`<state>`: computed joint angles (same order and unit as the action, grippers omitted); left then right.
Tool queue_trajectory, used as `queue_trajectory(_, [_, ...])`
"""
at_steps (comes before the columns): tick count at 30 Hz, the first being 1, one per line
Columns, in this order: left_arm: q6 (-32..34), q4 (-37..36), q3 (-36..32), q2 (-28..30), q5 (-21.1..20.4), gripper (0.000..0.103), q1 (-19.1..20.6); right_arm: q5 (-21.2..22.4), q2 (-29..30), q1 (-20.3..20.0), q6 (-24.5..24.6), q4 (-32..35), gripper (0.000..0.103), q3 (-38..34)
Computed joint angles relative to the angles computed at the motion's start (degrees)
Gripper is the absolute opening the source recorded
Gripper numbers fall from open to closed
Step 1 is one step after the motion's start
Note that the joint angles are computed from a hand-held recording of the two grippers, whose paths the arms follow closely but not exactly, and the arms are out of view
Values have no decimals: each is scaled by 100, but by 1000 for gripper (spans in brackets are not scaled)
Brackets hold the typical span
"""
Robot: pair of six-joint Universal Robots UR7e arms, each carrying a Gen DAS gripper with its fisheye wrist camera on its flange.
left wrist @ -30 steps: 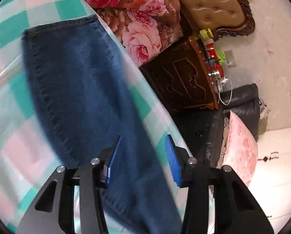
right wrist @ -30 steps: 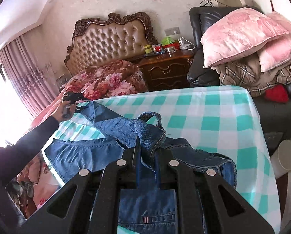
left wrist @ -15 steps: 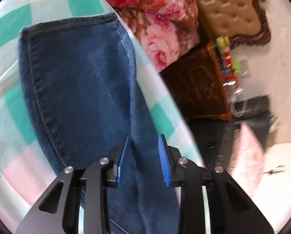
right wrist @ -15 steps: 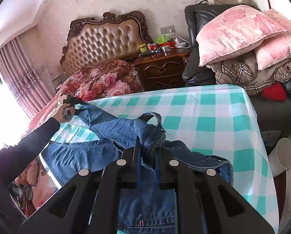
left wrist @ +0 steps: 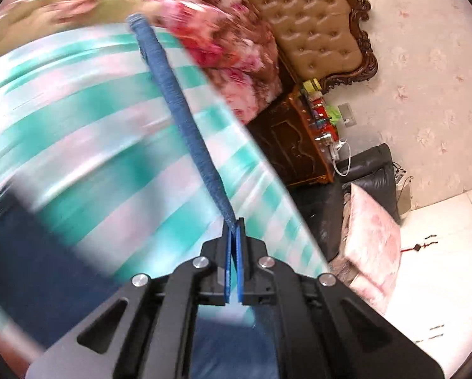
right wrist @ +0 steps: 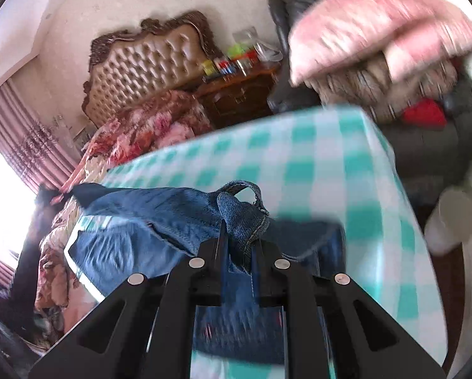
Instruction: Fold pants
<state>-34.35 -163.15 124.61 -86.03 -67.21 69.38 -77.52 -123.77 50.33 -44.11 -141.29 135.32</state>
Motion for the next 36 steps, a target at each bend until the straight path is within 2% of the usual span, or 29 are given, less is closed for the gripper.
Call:
queue_trajectory(1, [-173,-5,527,-457,132,2,-127,69,-146,-279,-132,218,13,63])
queue_trajectory(2, [-410,88,1127,-1004,77,2,-144,162,-319,-684,-276,407,13,193])
queue_trajectory(4, [-427,-122,1802,-1416,38,2,-9,116,-395,-1257,-468,545,15,448])
queue_trajectory(6, [-273,-539,2155,-1242,-275,2,511,-69,-288,-1582,-361,277,18,687])
queue_trajectory(8, [-107,-1088,2394,-1023,-577,2,973,293,-463,-2063,-389,315,22,909])
queue_trajectory(9, [-10,-1364,2444,-917,-788,2,1160,516,-671,-2265,-409,405,37,1000])
queue_trajectory(10, [41,-1506,2452,-858,-909,2,1264,613,-938,-2429,-247,476,61,1090])
queue_trajectory(11, [95,-1619,2462,-832,-988,2,1310,775,-1211,-2633,-175,578,70,1172])
queue_trajectory(13, [248,-1582,2441,-839,-917,2,1243,1210,-1814,-3194,-123,1203,73,1239])
queue_trajectory(16, [278,-1686,2440,-756,-1023,2,1302,1963,-2548,-4000,-373,2208,73,1297])
queue_trajectory(18, [221,-1730,2450,-715,-1065,2,1346,2155,-2705,-4193,-209,2424,73,1365])
queue_trajectory(19, [184,-1737,2442,-682,-1080,3,1352,2058,-2627,-4047,-36,2172,73,1419])
queue_trajectory(21, [130,-1793,2440,-627,-1087,3,1336,1512,-2146,-3481,649,1168,73,1564])
queue_trajectory(22, [133,-1828,2435,-600,-1114,4,1351,1345,-2027,-3357,895,895,71,1617])
queue_trajectory(23, [142,-1790,2450,-661,-1147,4,1383,1372,-2012,-3474,909,863,69,1626])
queue_trajectory(25, [174,-1761,2432,-651,-1172,4,1385,1328,-1854,-3429,1062,645,44,1672])
queue_trajectory(26, [206,-1696,2387,-627,-1201,4,1406,1223,-1735,-3338,1248,442,38,1691])
queue_trajectory(27, [155,-1582,2346,-653,-1191,3,1399,1075,-1688,-3215,1433,200,22,1717])
queue_trajectory(28, [119,-1521,2317,-688,-1207,3,1381,961,-1712,-3119,1513,77,18,1712])
queue_trajectory(30, [120,-1287,2204,-817,-1136,3,1187,486,-1553,-2340,1751,-396,14,1610])
queue_trajectory(31, [85,-1048,2083,-868,-1035,3,1047,38,-1276,-1740,2008,-728,13,1491])
queue_trajectory(33, [39,-792,1804,-839,-991,3,828,-521,-557,-630,2316,-1234,12,1122])
queue_trajectory(34, [45,-745,1707,-822,-930,2,717,-651,-187,-226,2416,-1382,11,883])
queue_trajectory(36, [-7,-874,1680,-941,-718,2,424,-464,95,103,2565,-1552,11,602])
